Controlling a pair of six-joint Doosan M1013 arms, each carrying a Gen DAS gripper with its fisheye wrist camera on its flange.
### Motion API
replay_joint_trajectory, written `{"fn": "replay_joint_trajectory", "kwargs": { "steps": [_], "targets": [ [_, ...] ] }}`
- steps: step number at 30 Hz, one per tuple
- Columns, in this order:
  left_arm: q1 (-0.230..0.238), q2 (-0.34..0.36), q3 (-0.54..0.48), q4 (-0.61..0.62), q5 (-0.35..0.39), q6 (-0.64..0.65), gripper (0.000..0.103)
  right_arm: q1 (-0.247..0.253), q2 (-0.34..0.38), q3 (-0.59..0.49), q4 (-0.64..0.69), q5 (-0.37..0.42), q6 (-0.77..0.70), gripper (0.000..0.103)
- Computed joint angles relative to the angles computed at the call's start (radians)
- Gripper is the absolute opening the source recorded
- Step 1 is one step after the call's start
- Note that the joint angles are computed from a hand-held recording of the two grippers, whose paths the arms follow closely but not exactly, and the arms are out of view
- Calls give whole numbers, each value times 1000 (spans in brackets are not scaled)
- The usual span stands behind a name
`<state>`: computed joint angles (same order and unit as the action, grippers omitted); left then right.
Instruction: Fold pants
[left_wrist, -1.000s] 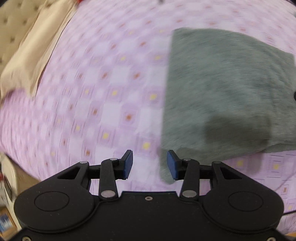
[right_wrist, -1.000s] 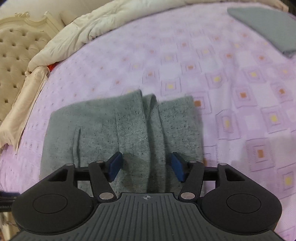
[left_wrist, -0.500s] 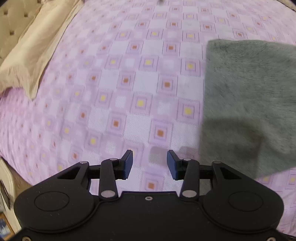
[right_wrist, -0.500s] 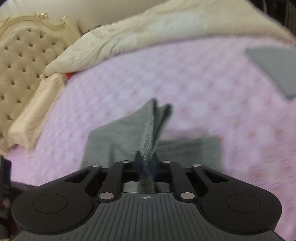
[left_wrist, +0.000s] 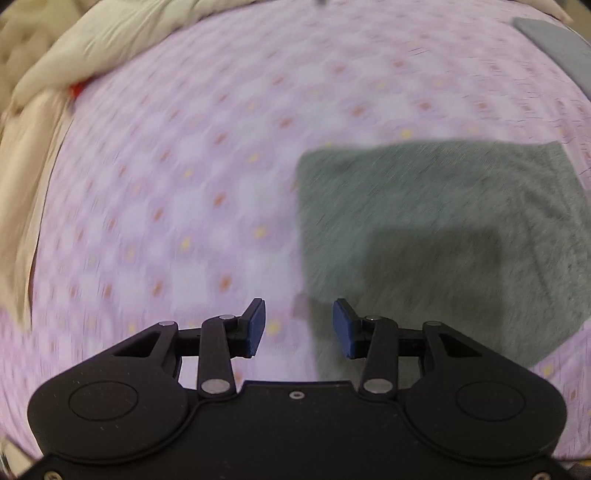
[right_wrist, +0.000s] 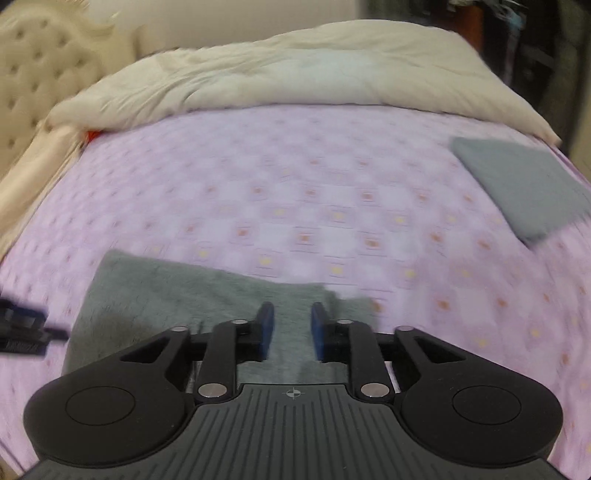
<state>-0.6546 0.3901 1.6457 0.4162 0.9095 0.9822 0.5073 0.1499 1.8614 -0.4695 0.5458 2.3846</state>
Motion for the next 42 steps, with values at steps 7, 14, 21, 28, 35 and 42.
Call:
{"fn": "replay_joint_trajectory", "kwargs": {
  "steps": [7, 14, 21, 28, 35, 42],
  "targets": [
    [35, 72, -107, -52, -7, 18, 52, -32, 33, -4, 122, -1, -54, 48],
    [55, 85, -101, -51, 18, 27, 52, -120, 24, 65, 569, -62, -336, 56],
    [64, 86, -93, -52, 7, 38, 52, -110, -5, 50, 610, -52, -352, 14],
    [66, 130, -136, -1, 20, -10, 53, -64, 39, 2, 307, 97, -142, 14],
    [111, 205, -204, -37, 76, -44, 54, -48, 60, -21, 217, 141, -67, 28],
    [79, 92, -107, 113, -24, -209, 50, 9, 11, 1, -94, 56, 104, 31]
  ]
}}
